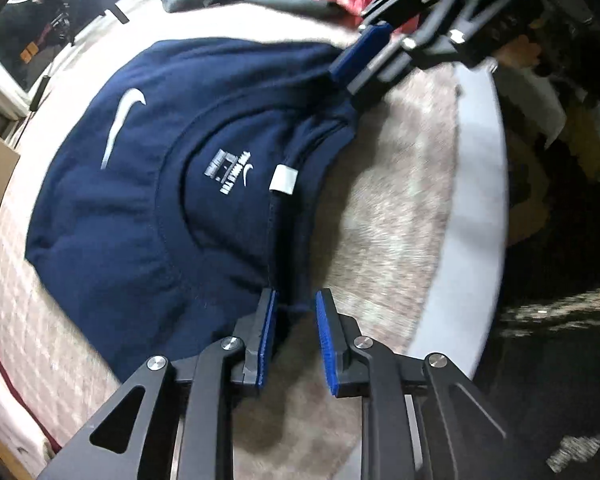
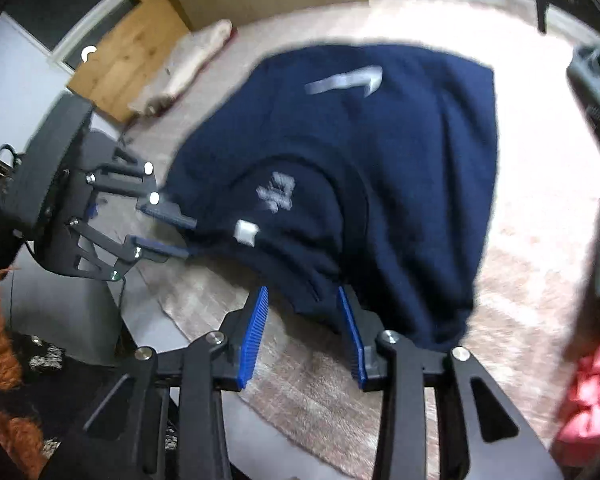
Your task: Fold clothes
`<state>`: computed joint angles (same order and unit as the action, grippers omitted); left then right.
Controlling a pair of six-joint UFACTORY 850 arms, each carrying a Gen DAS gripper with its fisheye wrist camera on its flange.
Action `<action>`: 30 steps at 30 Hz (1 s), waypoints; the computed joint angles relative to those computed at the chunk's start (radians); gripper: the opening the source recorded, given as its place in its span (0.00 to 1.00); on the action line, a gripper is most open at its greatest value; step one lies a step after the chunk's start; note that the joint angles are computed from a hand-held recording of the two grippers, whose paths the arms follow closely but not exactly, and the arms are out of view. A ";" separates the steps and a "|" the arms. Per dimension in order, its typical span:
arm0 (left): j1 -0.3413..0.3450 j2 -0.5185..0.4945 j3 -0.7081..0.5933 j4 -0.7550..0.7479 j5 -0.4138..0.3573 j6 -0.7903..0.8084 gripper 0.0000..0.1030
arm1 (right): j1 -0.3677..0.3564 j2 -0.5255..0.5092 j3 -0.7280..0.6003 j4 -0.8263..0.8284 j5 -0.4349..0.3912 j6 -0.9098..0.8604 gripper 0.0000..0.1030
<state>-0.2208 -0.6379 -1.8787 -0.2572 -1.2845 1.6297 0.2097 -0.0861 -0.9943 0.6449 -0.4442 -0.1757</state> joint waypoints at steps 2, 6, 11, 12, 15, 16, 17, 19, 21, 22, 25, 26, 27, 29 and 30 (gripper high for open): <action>0.019 -0.023 -0.065 -0.041 -0.058 -0.023 0.26 | -0.005 0.021 0.016 0.115 0.062 -0.087 0.35; 0.065 -0.102 -0.208 -0.130 -0.112 -0.172 0.31 | 0.032 -0.047 -0.028 0.079 0.157 -0.044 0.34; 0.103 -0.158 -0.196 -0.182 -0.057 -0.301 0.31 | 0.072 -0.127 -0.066 -0.226 0.167 0.251 0.23; 0.106 -0.155 -0.176 -0.154 -0.034 -0.304 0.28 | 0.080 -0.138 -0.075 -0.288 0.136 0.297 0.23; 0.131 -0.153 -0.163 -0.152 -0.031 -0.305 0.31 | 0.091 -0.115 -0.069 -0.306 0.039 0.287 0.23; 0.139 -0.163 -0.188 -0.137 -0.056 -0.337 0.31 | 0.085 -0.098 -0.064 -0.291 0.003 0.286 0.23; 0.153 -0.165 -0.200 -0.140 -0.054 -0.360 0.31 | 0.076 -0.071 -0.050 -0.284 -0.005 0.302 0.23; 0.181 -0.166 -0.223 -0.149 -0.046 -0.410 0.31 | 0.060 -0.016 -0.025 -0.291 -0.014 0.356 0.23; 0.208 -0.166 -0.235 -0.178 -0.044 -0.448 0.32 | 0.053 0.045 -0.001 -0.398 0.029 0.509 0.24; 0.220 -0.165 -0.236 -0.202 -0.047 -0.460 0.32 | 0.048 0.068 0.007 -0.426 0.058 0.556 0.24; 0.233 -0.157 -0.207 -0.246 -0.043 -0.460 0.33 | 0.047 0.058 -0.026 -0.448 0.119 0.588 0.25; 0.230 -0.155 -0.193 -0.249 -0.038 -0.453 0.33 | 0.053 0.030 -0.059 -0.462 0.112 0.585 0.25; 0.226 -0.153 -0.179 -0.253 -0.034 -0.446 0.33 | 0.058 0.005 -0.086 -0.465 0.106 0.565 0.25; 0.225 -0.165 -0.180 -0.268 -0.053 -0.458 0.33 | 0.071 -0.060 -0.148 -0.420 0.106 0.475 0.25; 0.214 -0.173 -0.176 -0.282 -0.058 -0.486 0.32 | 0.077 -0.103 -0.187 -0.384 0.101 0.428 0.25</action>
<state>-0.0071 -0.8111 -2.0546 -0.5396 -1.3424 1.1439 0.2871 -0.1894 -1.1815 0.2609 -0.3433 0.2524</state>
